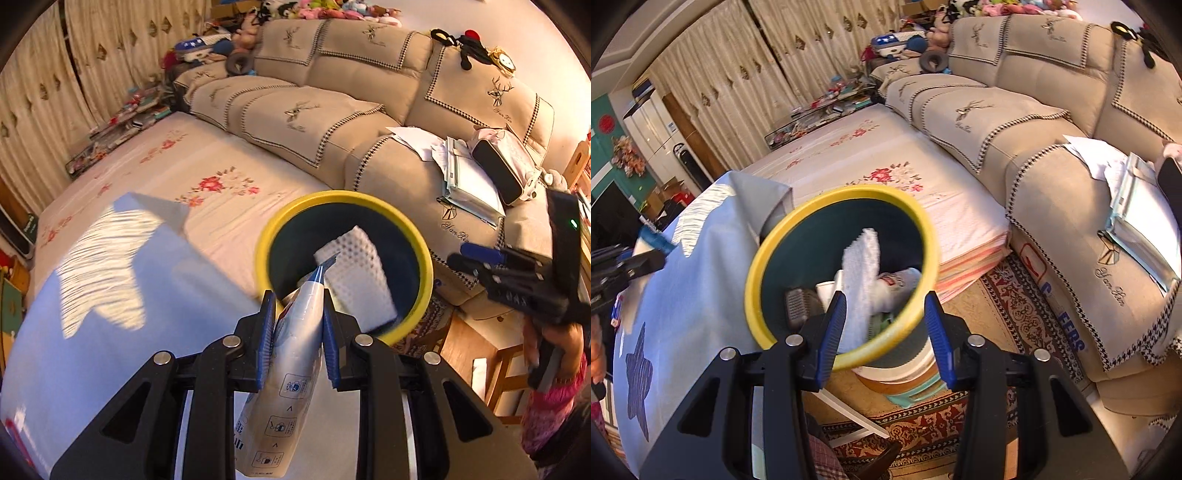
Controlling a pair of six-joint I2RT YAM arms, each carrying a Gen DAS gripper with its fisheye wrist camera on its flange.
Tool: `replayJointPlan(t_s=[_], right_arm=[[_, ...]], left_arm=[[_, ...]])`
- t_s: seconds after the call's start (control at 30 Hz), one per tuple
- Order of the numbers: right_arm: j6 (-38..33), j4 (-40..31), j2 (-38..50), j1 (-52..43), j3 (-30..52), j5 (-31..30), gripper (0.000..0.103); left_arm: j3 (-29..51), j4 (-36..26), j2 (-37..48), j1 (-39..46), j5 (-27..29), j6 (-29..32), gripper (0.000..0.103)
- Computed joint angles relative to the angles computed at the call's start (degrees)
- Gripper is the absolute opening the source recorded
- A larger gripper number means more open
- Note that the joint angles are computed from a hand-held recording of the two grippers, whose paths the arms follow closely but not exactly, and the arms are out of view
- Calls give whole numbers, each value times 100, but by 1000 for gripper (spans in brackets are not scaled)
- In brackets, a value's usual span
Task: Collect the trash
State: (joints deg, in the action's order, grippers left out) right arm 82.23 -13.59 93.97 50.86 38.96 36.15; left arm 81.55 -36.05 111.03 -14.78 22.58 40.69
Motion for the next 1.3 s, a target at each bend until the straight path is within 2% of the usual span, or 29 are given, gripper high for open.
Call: replayJointPlan(t_s=[0.23, 0.5, 0.53, 0.57, 0.63, 0.77, 0.8, 0.83, 0.93, 0.97, 1.03, 1.13, 1.23, 1.3], right_arm=[[329, 250, -292, -45, -663, -108, 42], [262, 571, -261, -87, -841, -228, 42], [235, 615, -235, -90, -830, -249, 42], [219, 626, -213, -82, -807, -256, 42], [185, 590, -183, -47, -721, -248, 42], [210, 338, -177, 160, -501, -108, 44], [235, 244, -162, 222, -428, -63, 47], [258, 146, -128, 279, -341, -29, 48], [245, -95, 2, 419, -43, 15, 49], [202, -155, 52, 457, 64, 13, 49], [128, -282, 146, 560, 285, 60, 49], [52, -591, 304, 744, 735, 229, 53], [-38, -1056, 513, 977, 1329, 506, 61], [-103, -1378, 676, 1154, 1756, 728, 76]], left_arm=[[1239, 171, 1517, -1151, -640, -1122, 24], [2048, 165, 2603, -1532, -881, -2050, 26], [2063, 230, 2657, -1571, -939, -2219, 31], [2080, 272, 2702, -1581, -969, -2313, 43], [1883, 500, 2618, -1561, -1037, -2482, 57], [1085, 934, 1972, -1287, -1032, -2603, 66], [690, 1185, 1638, -1177, -997, -2675, 69], [344, 1408, 1319, -1057, -974, -2691, 77], [-1197, 2603, -89, -633, -949, -2655, 95], [-1567, 2883, -466, -507, -957, -2624, 98], [-2331, 3300, -1346, -119, -866, -2518, 98], [-3096, 3287, -2493, 796, -256, -2264, 98], [-3433, 2875, -3230, 1869, 451, -1807, 98], [-3488, 2532, -3451, 2565, 893, -1468, 98]])
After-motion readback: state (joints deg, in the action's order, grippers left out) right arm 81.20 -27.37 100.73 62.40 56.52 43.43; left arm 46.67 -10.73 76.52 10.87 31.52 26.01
